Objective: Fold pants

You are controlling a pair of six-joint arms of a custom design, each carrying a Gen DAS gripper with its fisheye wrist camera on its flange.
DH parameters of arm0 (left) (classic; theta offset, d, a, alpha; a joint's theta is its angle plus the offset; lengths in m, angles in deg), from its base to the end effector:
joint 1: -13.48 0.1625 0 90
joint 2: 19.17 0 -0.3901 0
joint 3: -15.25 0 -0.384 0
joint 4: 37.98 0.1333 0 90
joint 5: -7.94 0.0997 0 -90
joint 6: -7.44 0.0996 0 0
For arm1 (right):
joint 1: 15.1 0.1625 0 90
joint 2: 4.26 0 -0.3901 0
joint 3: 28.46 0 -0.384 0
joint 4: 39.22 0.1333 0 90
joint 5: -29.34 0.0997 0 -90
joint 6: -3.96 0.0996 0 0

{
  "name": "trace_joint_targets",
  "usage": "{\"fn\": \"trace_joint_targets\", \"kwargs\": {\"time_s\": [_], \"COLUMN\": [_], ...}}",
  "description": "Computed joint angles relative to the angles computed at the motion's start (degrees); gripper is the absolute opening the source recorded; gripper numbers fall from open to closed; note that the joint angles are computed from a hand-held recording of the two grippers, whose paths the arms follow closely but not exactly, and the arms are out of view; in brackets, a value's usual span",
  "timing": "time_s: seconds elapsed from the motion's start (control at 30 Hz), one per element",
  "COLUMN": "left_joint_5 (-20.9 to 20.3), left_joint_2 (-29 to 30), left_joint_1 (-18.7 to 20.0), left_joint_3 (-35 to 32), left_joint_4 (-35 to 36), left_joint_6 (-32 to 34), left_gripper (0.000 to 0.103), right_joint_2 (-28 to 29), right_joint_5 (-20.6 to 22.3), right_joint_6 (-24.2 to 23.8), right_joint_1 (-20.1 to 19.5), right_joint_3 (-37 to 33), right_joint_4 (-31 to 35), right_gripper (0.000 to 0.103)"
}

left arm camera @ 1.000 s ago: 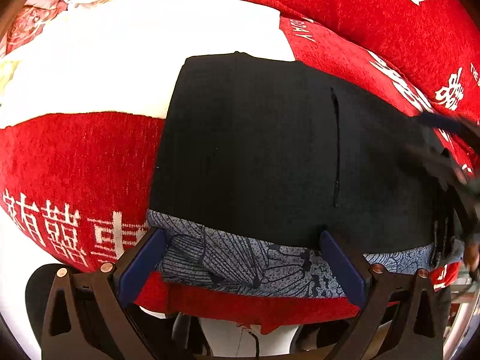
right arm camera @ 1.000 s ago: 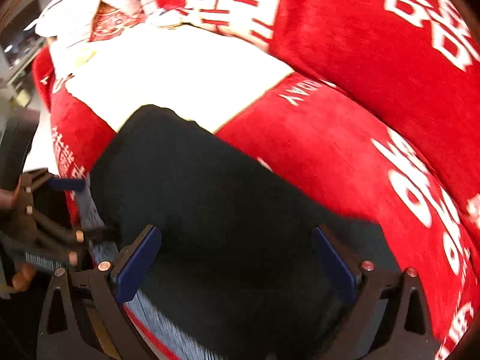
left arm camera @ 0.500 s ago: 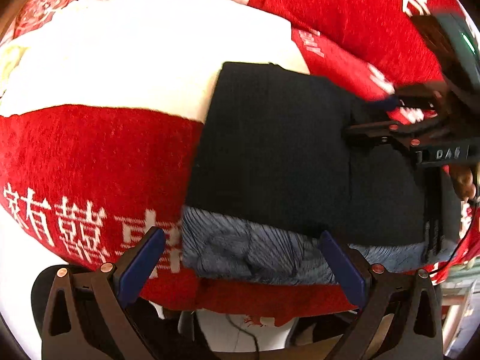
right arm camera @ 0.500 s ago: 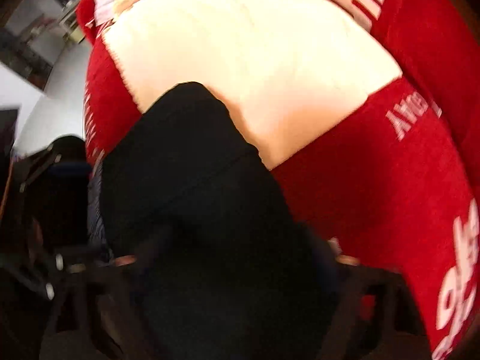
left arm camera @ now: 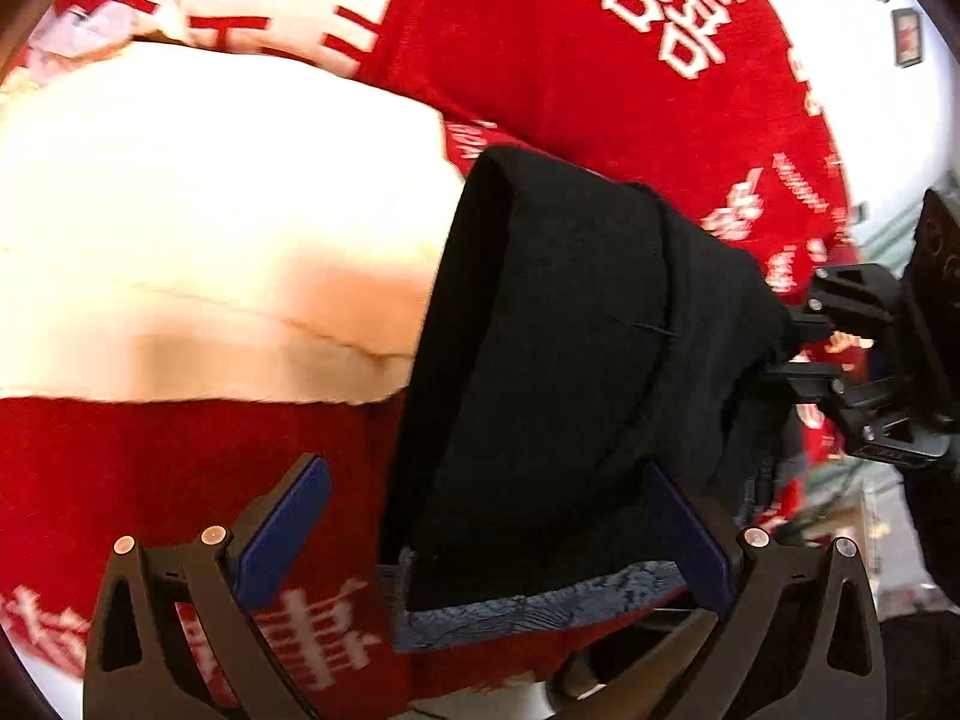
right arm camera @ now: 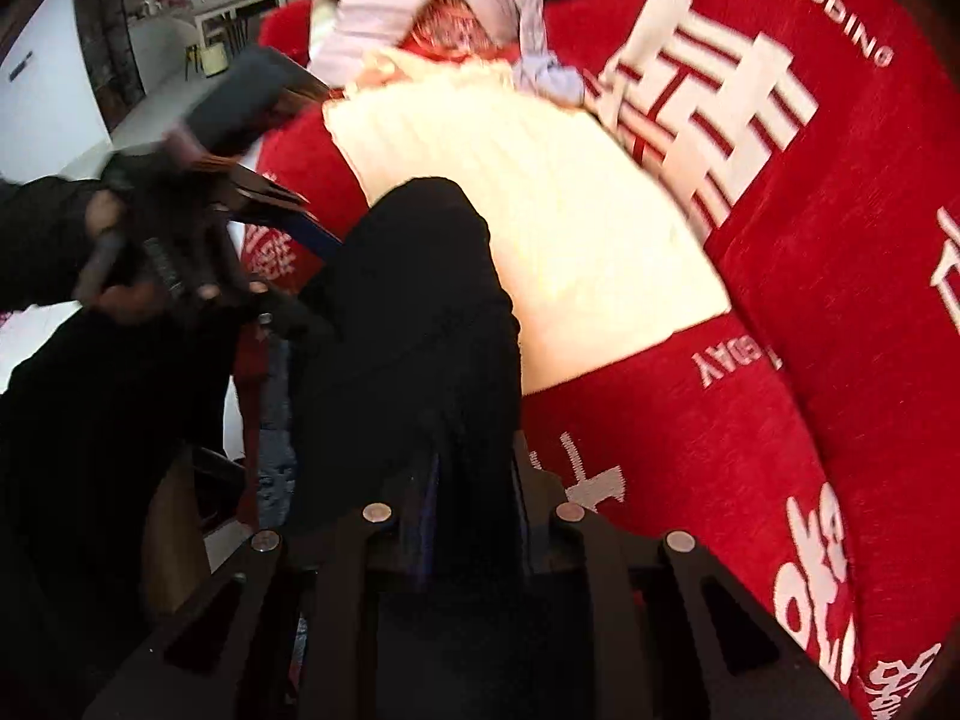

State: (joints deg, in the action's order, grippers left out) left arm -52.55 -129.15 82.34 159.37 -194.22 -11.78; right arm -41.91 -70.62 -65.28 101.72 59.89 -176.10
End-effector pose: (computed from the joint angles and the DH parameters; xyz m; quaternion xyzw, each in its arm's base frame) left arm 0.0565 -0.3596 0.2932 -0.0548 0.9304 -0.3354 0.1375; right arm 0.3946 -0.5233 -0.0009 0.7422 -0.6637 -0.0623 0.0689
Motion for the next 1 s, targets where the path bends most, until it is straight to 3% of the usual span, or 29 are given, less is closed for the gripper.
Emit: {"fn": "trace_joint_targets", "kwargs": {"time_s": [0.1,0.3,0.4,0.5,0.63,0.77,0.87,0.93,0.97,1.0], "left_joint_5": [-6.8,-13.6,-8.5,-7.8,-10.5,-15.0,-19.6,-20.0,-17.4,-14.9], "left_joint_2": [2.6,3.2,1.8,-1.7,-3.3,3.3,6.6,7.0,7.1,6.8], "left_joint_1": [3.3,4.8,2.2,2.9,4.1,6.7,8.3,7.1,5.3,3.8], "left_joint_3": [-1.3,-2.5,-2.2,-0.9,-1.4,-5.1,-7.0,-6.5,-5.7,-5.0], "left_joint_4": [-2.9,-1.5,1.8,1.8,3.1,1.8,1.8,1.6,0.7,0.9], "left_joint_6": [4.3,6.4,7.4,6.6,10.6,17.5,18.4,19.8,20.2,19.4], "left_gripper": [0.103,0.103,0.103,0.103,0.103,0.103,0.103,0.102,0.099,0.078], "right_joint_2": [-0.2,-0.8,-0.4,-1.3,-3.3,-3.8,-3.2,-2.5,-1.9,-1.2], "right_joint_5": [0.6,1.3,0.9,1.2,2.1,1.7,0.6,-0.1,-0.8,-1.4], "right_joint_6": [-0.8,-1.7,-2.0,-3.0,-4.8,-6.5,-6.6,-6.3,-6.0,-5.5], "right_joint_1": [-0.1,-0.1,0.1,0.5,0.2,0.4,0.7,0.9,1.0,1.0], "right_joint_3": [0.1,0.6,0.5,1.7,3.7,4.2,3.6,3.0,2.5,1.8], "right_joint_4": [0.1,-0.1,-0.3,-1.1,-1.6,-1.8,-1.7,-1.7,-1.9,-2.1], "right_gripper": [0.022,0.022,0.022,0.021,0.021,0.021,0.021,0.021,0.021,0.021]}}
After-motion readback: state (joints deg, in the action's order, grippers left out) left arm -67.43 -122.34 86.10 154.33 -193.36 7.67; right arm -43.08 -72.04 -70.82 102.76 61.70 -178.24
